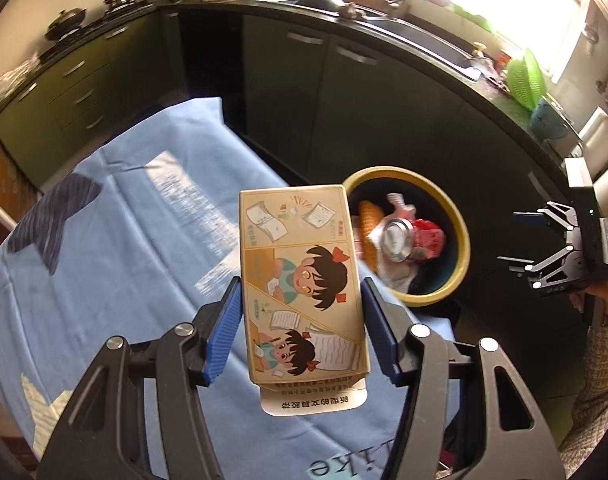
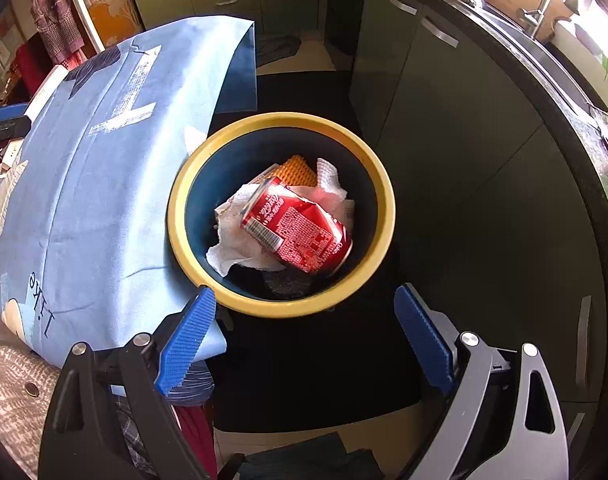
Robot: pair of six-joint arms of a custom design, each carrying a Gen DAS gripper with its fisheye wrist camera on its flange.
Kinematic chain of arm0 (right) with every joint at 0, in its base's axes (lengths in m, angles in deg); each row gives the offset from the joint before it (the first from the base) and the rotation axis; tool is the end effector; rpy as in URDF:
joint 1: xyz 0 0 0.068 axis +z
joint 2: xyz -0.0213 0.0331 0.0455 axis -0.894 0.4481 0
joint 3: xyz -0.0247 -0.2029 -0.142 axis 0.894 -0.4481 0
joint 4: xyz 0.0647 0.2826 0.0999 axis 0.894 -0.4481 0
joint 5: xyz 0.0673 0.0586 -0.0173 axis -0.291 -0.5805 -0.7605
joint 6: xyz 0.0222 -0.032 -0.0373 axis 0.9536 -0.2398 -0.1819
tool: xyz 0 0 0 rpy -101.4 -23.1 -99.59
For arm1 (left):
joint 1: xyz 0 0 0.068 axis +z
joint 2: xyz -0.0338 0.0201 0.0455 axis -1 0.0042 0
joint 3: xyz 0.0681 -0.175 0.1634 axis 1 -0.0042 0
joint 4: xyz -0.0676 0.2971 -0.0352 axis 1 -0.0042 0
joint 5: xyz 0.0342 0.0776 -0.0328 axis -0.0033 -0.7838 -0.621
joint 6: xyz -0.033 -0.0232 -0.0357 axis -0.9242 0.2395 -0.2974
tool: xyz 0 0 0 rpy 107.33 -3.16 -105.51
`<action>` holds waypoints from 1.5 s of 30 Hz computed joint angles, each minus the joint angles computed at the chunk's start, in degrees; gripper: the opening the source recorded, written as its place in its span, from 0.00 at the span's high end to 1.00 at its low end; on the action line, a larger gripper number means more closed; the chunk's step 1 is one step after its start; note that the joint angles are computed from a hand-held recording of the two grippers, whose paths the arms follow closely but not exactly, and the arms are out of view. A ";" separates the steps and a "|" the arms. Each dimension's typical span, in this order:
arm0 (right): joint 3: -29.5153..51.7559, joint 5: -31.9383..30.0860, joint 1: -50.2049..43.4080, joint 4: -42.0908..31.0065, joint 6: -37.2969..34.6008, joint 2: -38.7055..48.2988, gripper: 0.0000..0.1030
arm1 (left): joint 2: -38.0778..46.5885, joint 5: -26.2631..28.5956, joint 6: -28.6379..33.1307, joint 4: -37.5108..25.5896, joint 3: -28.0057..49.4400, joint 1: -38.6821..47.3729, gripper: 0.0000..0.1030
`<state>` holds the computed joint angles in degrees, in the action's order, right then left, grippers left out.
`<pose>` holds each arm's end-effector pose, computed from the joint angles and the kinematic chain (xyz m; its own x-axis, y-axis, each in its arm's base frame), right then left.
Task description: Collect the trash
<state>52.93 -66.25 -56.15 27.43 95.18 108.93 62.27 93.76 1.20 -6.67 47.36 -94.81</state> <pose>0.2263 0.0240 0.0619 -0.8931 0.2450 -0.3772 0.2589 0.9658 0.0144 0.3889 -0.0500 0.1324 -0.5277 0.6853 -0.5019 0.8204 0.5643 -0.0922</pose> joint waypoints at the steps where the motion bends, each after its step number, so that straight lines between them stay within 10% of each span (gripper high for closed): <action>1: -0.76 -0.12 -0.40 -0.21 -0.01 -0.98 0.13 | -0.40 0.16 -0.78 0.47 -0.66 -2.07 0.46; 12: -6.42 -2.31 -4.89 -0.43 -0.94 -6.34 0.12 | 13.27 -4.51 -10.45 5.62 6.42 -21.43 0.45; 22: -5.71 -2.88 -4.32 1.42 0.10 -3.33 0.12 | 17.46 -5.42 -10.50 7.34 8.74 -21.36 0.33; 35: -7.87 3.56 11.39 5.14 13.95 -6.74 0.11 | -14.90 12.62 6.78 14.71 -21.45 8.13 0.07; 45: -5.54 15.68 28.61 4.39 27.75 -4.65 0.08 | -10.90 22.16 13.98 12.69 -18.02 38.10 0.07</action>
